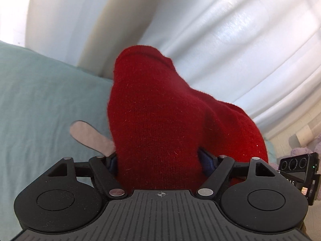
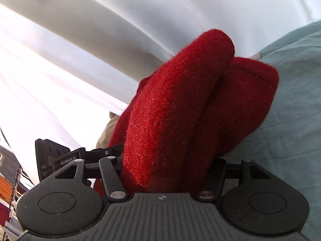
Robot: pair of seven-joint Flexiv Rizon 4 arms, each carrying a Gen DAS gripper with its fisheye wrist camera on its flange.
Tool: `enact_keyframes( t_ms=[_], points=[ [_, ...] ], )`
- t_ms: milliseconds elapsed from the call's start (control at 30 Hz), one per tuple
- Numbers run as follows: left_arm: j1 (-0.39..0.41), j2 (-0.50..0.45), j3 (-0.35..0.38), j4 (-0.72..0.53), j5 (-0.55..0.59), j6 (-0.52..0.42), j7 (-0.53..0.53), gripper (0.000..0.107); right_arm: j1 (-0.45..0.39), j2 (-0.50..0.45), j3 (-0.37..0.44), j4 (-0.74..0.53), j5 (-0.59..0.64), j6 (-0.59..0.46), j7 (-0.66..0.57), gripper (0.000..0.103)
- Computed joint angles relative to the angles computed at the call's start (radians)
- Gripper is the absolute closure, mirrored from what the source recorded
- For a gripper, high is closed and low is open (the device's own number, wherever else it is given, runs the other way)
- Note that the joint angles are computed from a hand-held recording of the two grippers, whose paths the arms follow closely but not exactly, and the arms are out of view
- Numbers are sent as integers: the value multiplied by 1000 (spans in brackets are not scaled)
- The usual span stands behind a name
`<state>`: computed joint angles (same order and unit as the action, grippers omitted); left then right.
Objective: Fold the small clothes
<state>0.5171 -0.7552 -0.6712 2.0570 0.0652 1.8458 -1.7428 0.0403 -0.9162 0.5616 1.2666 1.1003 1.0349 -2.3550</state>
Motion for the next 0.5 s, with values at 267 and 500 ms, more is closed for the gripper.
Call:
enact_keyframes(
  t_ms=[267, 500],
  points=[
    [-102, 168, 234, 175, -11, 113, -81, 23, 203, 56, -90, 78, -164, 328, 130, 28],
    [-359, 262, 478, 327, 2, 180, -71, 20, 5, 97, 221, 236, -79, 592, -169, 47]
  ],
)
